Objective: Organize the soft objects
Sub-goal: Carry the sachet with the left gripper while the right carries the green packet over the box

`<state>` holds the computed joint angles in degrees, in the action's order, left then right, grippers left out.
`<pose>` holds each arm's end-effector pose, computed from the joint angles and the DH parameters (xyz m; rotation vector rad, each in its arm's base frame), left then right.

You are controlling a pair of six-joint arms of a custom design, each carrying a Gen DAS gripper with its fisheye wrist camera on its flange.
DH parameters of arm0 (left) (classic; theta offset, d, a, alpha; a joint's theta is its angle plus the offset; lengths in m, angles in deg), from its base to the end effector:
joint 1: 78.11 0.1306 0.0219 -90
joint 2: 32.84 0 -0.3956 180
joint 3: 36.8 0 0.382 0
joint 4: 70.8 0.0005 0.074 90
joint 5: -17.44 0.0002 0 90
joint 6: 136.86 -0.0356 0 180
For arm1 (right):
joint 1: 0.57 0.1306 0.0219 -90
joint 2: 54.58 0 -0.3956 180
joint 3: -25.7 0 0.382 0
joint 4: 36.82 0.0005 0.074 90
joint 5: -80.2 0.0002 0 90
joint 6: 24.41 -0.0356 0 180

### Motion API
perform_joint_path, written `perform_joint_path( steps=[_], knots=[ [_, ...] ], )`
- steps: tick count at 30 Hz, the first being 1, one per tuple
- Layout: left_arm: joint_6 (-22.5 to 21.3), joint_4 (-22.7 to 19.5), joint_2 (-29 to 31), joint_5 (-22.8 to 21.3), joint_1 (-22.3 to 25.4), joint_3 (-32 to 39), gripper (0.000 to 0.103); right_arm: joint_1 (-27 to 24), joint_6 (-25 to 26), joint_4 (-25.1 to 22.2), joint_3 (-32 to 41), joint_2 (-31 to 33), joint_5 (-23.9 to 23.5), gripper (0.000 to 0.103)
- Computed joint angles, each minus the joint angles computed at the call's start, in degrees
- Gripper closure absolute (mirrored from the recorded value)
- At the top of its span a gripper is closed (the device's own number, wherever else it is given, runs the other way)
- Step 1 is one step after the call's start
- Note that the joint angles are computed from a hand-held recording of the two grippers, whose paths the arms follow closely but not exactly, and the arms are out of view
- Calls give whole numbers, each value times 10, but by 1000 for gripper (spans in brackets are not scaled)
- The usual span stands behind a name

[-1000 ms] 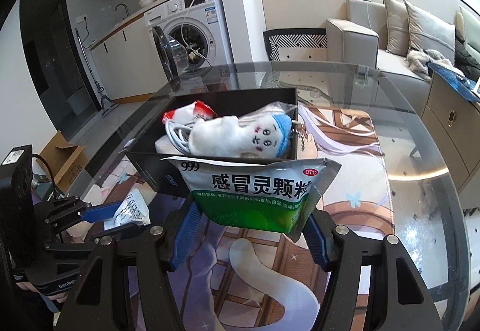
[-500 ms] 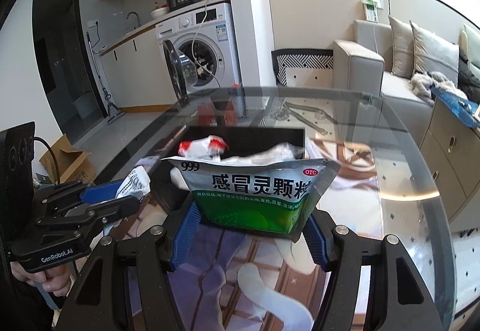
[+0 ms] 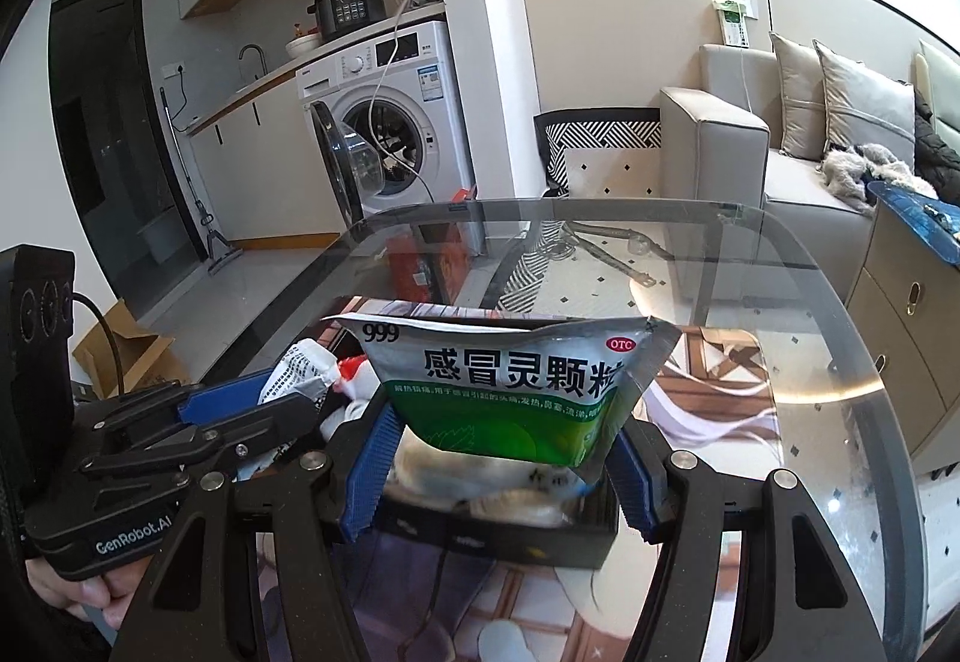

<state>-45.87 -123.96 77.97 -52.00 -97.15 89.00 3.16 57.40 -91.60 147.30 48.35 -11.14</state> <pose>0.5778 -0.2132 0.5327 0.5472 2.1847 -0.5903 0.5595 0.0368 0.5737 0.0727 2.2033 0.1420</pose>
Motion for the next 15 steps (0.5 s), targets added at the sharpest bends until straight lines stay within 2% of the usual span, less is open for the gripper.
perform_joint_path(
  steps=[10, 13, 15],
  knots=[
    [19, 0, 21, -2, 0, 22, 68, -5, 3, -14, 53, 48, 2, 38],
    [20, -1, 23, -2, 0, 25, 68, -5, 13, -23, 70, 62, 2, 32],
    [20, -1, 24, -2, 0, 27, 68, -5, 17, -19, 69, 62, -4, 24]
  ],
)
